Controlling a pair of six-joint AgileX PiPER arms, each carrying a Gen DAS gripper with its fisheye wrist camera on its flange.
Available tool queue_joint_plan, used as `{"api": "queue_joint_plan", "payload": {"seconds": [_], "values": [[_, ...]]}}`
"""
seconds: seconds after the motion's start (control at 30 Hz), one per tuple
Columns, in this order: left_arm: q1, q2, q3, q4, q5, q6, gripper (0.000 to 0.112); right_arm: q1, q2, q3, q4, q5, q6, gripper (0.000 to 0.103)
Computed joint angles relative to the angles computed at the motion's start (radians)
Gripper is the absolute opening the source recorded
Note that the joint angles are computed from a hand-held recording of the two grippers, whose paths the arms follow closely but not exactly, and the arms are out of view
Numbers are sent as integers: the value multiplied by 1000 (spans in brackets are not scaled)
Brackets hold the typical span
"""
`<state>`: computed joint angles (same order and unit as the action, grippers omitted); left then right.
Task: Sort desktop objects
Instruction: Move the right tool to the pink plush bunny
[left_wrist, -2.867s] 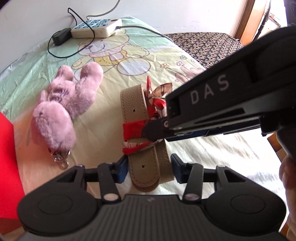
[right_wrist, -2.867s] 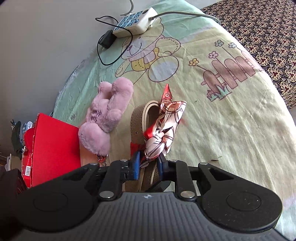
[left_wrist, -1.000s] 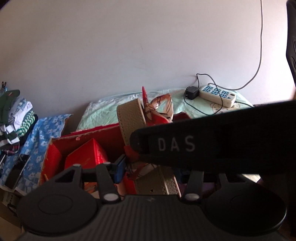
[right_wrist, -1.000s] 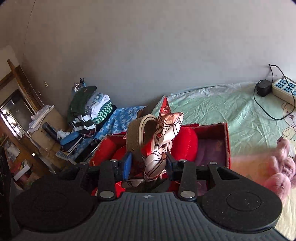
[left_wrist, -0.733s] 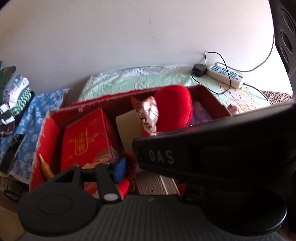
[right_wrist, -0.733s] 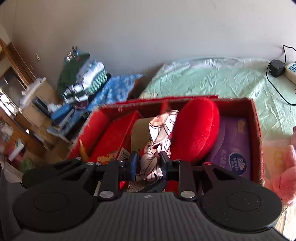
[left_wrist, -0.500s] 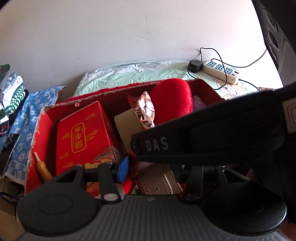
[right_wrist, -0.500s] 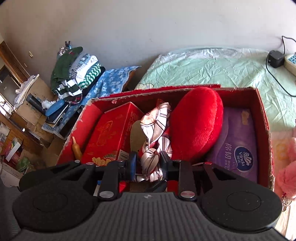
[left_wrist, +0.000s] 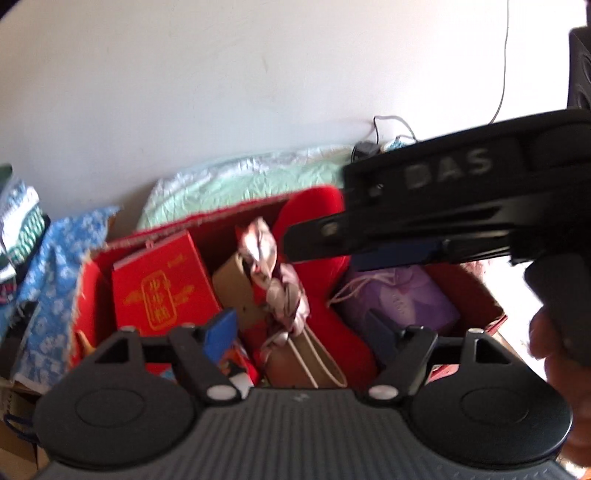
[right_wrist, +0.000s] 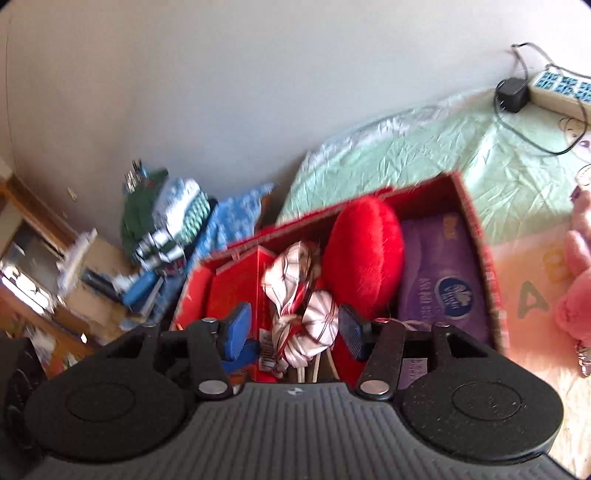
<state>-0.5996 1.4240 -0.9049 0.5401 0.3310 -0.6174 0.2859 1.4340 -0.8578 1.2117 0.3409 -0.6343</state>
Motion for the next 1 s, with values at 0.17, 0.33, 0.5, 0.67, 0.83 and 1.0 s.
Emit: {"api": "queue_joint_plan", "payload": {"seconds": [0.17, 0.33, 0.5, 0.67, 0.83, 1.0], "values": [[-82, -82, 34, 203, -20, -178, 78, -104, -178, 131, 19, -15, -36, 56], [-203, -52, -13, 196, -44, -182, 75, -333, -250, 224, 4, 101, -72, 56], [-362, 98, -151, 312, 10, -325, 74, -631, -185, 235, -16, 293, -169, 58], [-413, 335, -385, 177, 92, -269, 75, -813, -49, 157, -65, 423, -242, 60], [-422, 535, -572, 40, 182, -253, 75, -897, 102, 27, -126, 490, -304, 60], [-411, 635, -641, -15, 216, -276, 75, -902, 277, -138, -143, 499, -326, 60]]}}
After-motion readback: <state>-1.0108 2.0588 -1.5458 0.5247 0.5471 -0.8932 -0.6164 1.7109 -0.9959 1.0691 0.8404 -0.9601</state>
